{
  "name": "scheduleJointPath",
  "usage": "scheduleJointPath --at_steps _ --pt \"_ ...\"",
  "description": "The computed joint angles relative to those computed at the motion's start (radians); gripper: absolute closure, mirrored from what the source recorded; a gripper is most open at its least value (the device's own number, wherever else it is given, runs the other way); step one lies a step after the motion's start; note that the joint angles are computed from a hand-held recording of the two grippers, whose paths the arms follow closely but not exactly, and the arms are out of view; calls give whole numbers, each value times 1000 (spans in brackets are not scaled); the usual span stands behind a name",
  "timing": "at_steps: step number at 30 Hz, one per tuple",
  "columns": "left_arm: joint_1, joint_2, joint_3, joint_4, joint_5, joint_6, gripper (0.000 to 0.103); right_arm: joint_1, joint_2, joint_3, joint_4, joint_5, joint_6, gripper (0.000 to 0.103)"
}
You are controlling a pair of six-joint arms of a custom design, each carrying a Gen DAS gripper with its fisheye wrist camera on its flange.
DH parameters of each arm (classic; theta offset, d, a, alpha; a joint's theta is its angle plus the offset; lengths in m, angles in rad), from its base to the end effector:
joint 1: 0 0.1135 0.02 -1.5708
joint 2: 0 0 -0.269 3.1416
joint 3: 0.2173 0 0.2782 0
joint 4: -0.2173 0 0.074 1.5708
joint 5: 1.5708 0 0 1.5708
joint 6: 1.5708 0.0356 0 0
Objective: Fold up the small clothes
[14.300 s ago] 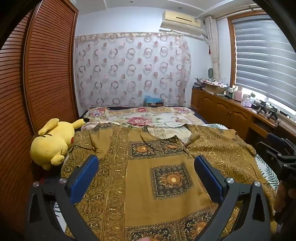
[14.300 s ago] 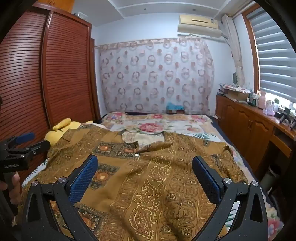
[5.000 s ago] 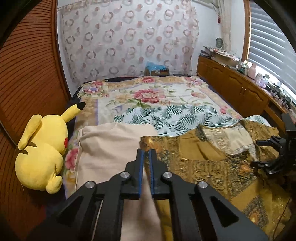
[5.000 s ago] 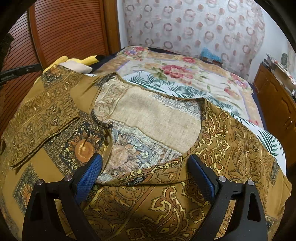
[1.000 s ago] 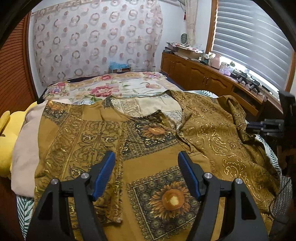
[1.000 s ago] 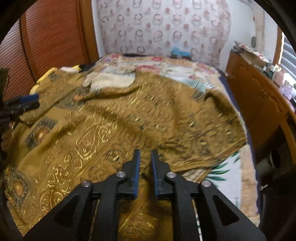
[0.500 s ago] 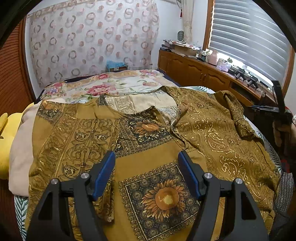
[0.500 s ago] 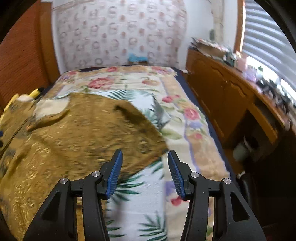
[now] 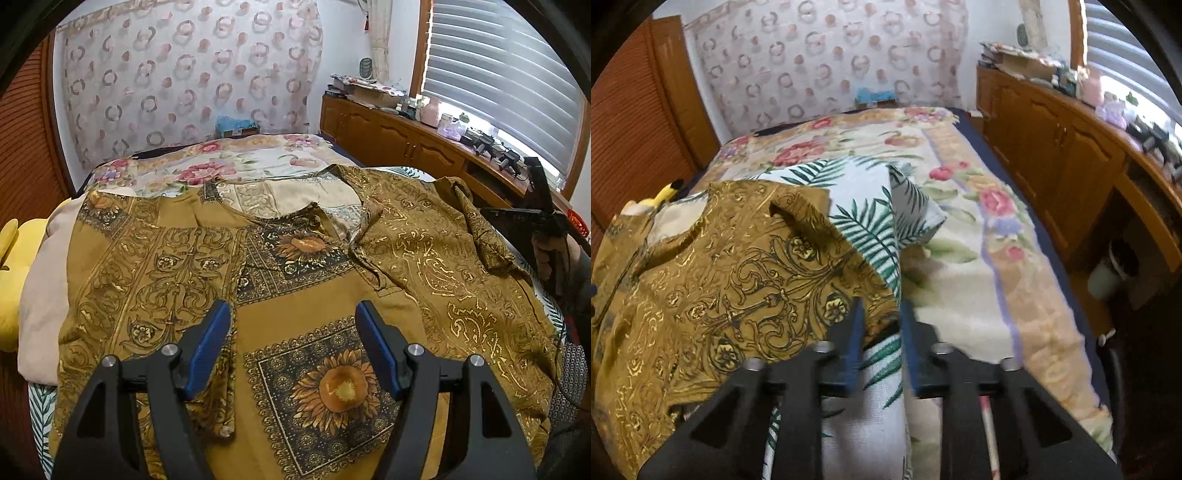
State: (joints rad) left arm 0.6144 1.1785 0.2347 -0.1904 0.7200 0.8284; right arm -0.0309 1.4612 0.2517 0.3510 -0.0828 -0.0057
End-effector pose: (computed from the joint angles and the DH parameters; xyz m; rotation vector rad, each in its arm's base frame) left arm 0.1506 0.0775 0.0860 0.4430 2.2997 -0.3177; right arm 0.2143 -0.0037 0.0651 -0.0068 2.4271 0.0840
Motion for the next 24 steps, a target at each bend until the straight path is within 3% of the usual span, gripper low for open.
scheduleJointPath --at_steps 5,13,24 --pt "23 15 10 -3 8 18 33 94 -121 -5 -61 -11 10 99" --pt "88 48 39 -35 37 64 33 345 -167 82 -133 97 65 99" --pt "143 93 67 -42 52 91 33 593 68 382 -158 119 90 99"
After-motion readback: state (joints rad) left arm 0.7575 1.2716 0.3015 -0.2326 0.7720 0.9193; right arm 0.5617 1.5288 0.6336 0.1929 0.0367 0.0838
